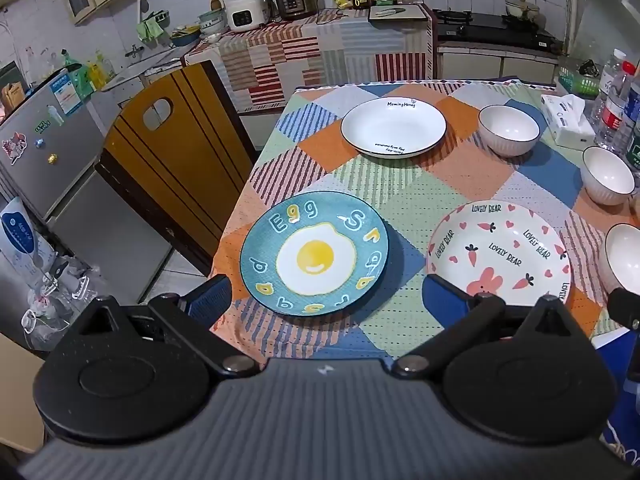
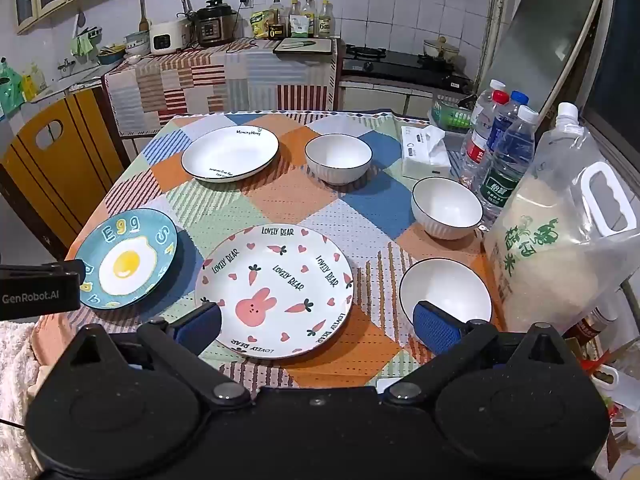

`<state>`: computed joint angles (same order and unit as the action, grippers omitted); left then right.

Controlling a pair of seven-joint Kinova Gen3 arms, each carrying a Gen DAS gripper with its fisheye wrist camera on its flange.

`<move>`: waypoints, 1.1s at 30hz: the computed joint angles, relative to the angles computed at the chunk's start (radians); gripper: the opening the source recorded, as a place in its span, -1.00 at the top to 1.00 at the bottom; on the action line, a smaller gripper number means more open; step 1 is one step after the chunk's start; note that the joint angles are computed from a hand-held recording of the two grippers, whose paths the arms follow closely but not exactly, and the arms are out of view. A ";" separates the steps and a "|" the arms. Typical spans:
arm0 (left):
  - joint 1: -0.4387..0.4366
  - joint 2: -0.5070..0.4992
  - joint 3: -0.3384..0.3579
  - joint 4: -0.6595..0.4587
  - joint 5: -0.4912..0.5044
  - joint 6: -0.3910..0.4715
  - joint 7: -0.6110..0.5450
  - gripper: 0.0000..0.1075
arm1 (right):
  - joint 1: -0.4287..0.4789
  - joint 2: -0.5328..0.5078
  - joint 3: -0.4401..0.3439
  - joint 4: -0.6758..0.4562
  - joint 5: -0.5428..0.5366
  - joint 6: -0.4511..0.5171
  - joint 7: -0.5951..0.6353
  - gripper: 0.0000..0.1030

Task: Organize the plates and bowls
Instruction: 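Move both grippers toward the pink LOVELY BEAR bunny plate rim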

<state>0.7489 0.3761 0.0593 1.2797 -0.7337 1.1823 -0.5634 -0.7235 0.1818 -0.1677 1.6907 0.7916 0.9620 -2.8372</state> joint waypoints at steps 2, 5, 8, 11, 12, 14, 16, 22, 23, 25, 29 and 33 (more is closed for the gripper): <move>0.004 0.002 -0.001 0.000 -0.008 0.006 0.000 -0.92 | 0.000 0.001 0.000 0.000 0.001 0.001 -0.002 -1.00; 0.009 0.004 0.001 0.005 -0.011 0.002 0.002 -0.92 | -0.002 0.001 0.000 0.004 0.006 -0.002 -0.007 -1.00; 0.011 -0.002 0.002 0.017 -0.016 -0.009 0.003 -0.92 | -0.008 -0.003 0.001 0.018 0.028 -0.009 -0.031 -1.00; 0.006 -0.017 0.006 0.035 -0.019 -0.037 -0.002 -0.92 | -0.008 -0.010 -0.003 0.046 0.052 -0.009 -0.050 -1.00; 0.004 -0.022 0.008 0.044 -0.019 -0.048 -0.003 -0.92 | -0.006 -0.003 -0.003 0.033 0.052 -0.001 -0.040 -1.00; -0.002 -0.033 0.013 0.061 -0.015 -0.070 -0.004 -0.92 | -0.008 0.000 -0.003 0.034 0.060 0.007 -0.041 -1.00; -0.009 -0.043 0.017 0.077 -0.009 -0.089 0.004 -0.92 | -0.013 0.004 -0.005 0.035 0.072 0.012 -0.048 -1.00; -0.014 -0.058 0.021 0.113 -0.030 -0.131 0.034 -0.92 | -0.032 0.020 -0.005 0.018 0.078 0.031 -0.050 -1.00; -0.017 -0.059 0.023 0.112 -0.028 -0.133 0.031 -0.92 | -0.033 0.020 -0.004 0.018 0.077 0.032 -0.049 -1.00; -0.022 -0.061 0.026 0.116 -0.022 -0.140 0.029 -0.91 | -0.032 0.020 -0.003 0.019 0.073 0.029 -0.047 -1.00; -0.023 -0.060 0.027 0.115 -0.023 -0.140 0.031 -0.92 | -0.030 0.021 -0.001 0.021 0.069 0.022 -0.044 -1.00; -0.028 -0.056 0.027 0.113 -0.012 -0.140 0.032 -0.92 | -0.031 0.025 0.002 0.022 0.069 0.019 -0.044 -1.00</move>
<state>0.7211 0.3206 0.0864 1.3932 -0.7462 1.0421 -0.5316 -0.7541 0.2067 -0.1656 1.7123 0.8605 0.9810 -2.8808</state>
